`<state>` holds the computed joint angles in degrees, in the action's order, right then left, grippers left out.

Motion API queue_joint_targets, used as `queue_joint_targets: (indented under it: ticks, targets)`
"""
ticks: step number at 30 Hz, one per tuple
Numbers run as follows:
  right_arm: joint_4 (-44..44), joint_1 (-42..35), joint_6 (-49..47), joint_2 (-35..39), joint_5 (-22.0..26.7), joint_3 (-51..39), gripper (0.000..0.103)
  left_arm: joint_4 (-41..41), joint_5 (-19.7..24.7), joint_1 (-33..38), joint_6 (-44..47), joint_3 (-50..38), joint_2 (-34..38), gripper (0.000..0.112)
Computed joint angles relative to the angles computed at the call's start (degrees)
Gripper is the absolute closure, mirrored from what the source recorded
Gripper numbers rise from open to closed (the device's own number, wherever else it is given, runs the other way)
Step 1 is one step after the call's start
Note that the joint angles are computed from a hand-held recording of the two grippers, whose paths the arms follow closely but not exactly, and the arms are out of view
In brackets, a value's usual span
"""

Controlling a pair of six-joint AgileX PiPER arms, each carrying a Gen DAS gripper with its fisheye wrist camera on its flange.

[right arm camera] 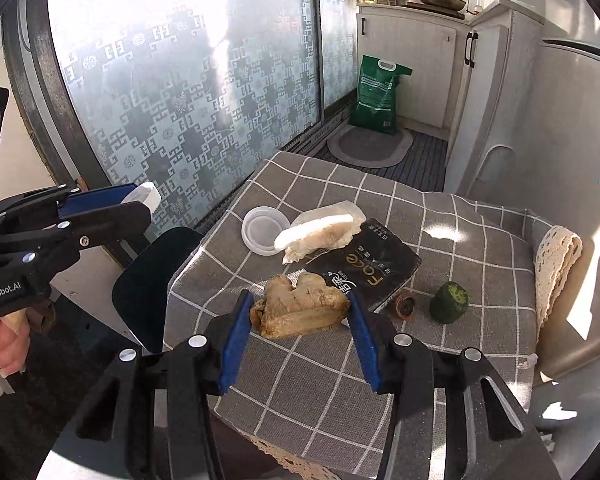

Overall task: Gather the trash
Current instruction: 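Grasp the white plastic lid with the left tool while the right tool grasps the ginger, then carry the lid with the left tool while the right tool carries the ginger over the bin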

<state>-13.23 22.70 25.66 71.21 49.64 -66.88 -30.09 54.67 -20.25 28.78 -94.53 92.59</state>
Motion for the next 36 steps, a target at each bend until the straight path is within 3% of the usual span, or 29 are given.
queue_joint_targets:
  ticks: [21, 36]
  targets:
    - [-1.65, 9.86, 3.03, 15.12, 1.31, -18.11, 0.055, -3.29, 4.44, 14.63, 8.12, 0.65, 3.21, 0.08]
    - [-0.89, 12.97, 2.46, 24.21, 3.77, -29.32, 0.055, 0.62, 4.53, 19.2, 10.92, 2.44, 9.14, 0.08]
